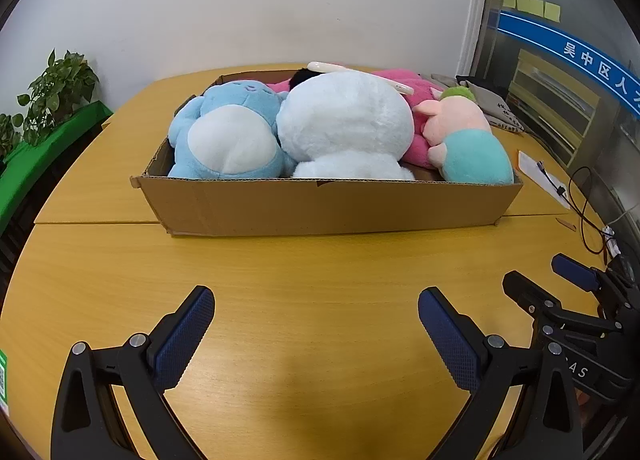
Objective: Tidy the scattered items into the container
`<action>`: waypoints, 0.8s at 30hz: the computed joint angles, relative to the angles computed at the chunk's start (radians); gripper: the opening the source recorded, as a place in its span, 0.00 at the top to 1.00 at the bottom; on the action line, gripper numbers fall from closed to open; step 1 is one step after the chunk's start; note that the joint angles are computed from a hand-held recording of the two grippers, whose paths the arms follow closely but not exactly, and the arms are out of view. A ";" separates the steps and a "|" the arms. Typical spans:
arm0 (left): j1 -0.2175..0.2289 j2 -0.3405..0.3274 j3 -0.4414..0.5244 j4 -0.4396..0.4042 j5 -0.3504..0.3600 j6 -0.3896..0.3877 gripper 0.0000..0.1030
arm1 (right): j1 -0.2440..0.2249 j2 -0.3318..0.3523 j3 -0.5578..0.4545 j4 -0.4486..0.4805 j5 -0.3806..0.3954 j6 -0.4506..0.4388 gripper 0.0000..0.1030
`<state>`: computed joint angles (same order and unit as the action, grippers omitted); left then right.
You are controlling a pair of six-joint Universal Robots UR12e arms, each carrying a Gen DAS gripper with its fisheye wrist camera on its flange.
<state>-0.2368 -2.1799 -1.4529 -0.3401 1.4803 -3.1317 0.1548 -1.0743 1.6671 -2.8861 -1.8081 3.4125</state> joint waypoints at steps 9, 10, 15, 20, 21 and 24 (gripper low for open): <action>-0.002 0.002 -0.002 -0.002 -0.007 0.003 0.00 | 0.000 -0.001 0.000 0.006 0.003 -0.002 0.23; -0.003 0.002 -0.002 0.000 -0.002 0.006 0.00 | 0.001 -0.001 0.000 0.006 0.003 -0.002 0.23; -0.003 0.004 -0.004 -0.004 -0.005 0.005 0.00 | 0.001 -0.002 0.003 0.005 0.003 0.000 0.23; 0.000 0.004 -0.007 -0.001 -0.008 0.004 0.00 | -0.001 -0.005 0.008 -0.002 0.004 0.001 0.23; 0.001 0.005 -0.009 0.002 -0.007 0.009 0.00 | -0.001 -0.005 0.010 -0.006 0.004 0.001 0.23; 0.008 0.004 -0.013 0.021 -0.007 0.024 0.00 | -0.006 -0.008 0.018 -0.026 0.015 -0.005 0.23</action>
<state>-0.2286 -2.1762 -1.4664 -0.3194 1.4731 -3.1080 0.1489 -1.0821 1.6849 -2.9122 -1.7931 3.4079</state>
